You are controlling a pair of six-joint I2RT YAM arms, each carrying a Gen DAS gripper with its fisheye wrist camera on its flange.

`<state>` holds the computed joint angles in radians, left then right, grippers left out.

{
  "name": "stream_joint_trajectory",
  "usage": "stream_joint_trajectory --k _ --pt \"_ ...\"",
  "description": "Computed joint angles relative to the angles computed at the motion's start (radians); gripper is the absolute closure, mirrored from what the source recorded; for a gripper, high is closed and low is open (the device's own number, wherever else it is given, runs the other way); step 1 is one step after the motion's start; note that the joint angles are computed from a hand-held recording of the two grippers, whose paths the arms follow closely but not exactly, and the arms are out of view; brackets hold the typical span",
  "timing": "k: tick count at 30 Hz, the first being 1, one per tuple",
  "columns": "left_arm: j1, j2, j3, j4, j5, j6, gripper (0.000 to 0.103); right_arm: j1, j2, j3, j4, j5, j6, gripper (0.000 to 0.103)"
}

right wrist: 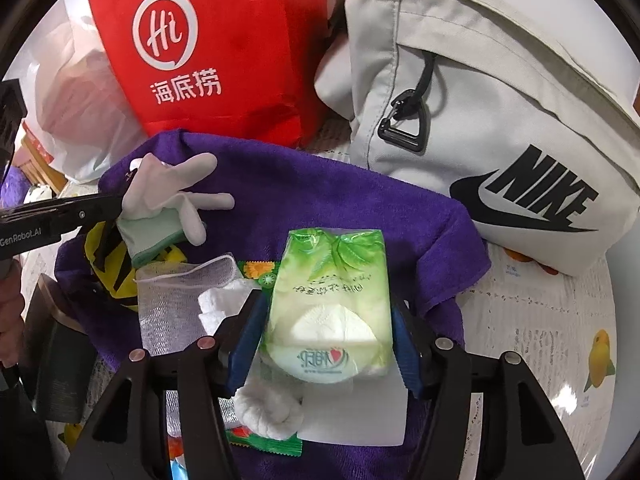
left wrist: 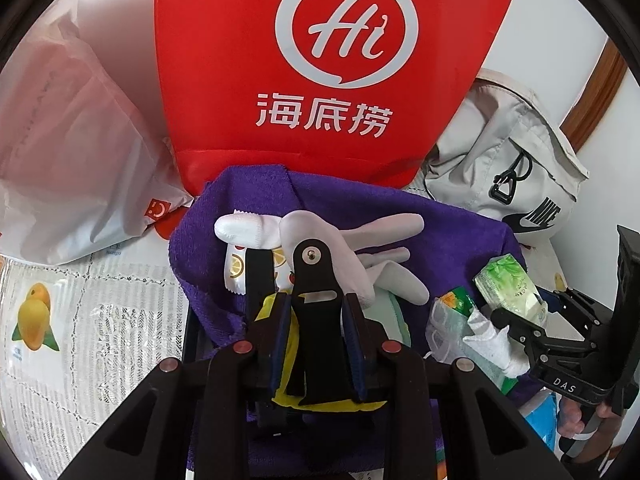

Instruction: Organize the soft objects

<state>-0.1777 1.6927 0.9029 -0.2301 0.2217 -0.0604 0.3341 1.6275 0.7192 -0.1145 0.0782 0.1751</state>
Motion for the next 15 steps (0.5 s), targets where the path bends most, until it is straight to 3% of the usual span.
stream_joint_trajectory --k 3,5,12,15 --pt "-0.002 0.007 0.009 -0.012 -0.005 0.004 0.065 -0.007 -0.007 -0.005 0.001 -0.007 0.009 0.035" --pt "-0.003 0.005 0.009 -0.017 -0.002 0.01 0.052 -0.015 -0.013 -0.005 -0.004 -0.021 0.012 0.031" --pt "-0.013 -0.052 0.002 -0.053 -0.024 0.014 0.037 -0.019 -0.098 -0.03 -0.044 -0.002 0.042 0.03" --pt "-0.019 -0.108 -0.012 -0.078 -0.058 0.018 0.036 -0.002 -0.172 -0.054 -0.075 0.021 0.064 0.03"
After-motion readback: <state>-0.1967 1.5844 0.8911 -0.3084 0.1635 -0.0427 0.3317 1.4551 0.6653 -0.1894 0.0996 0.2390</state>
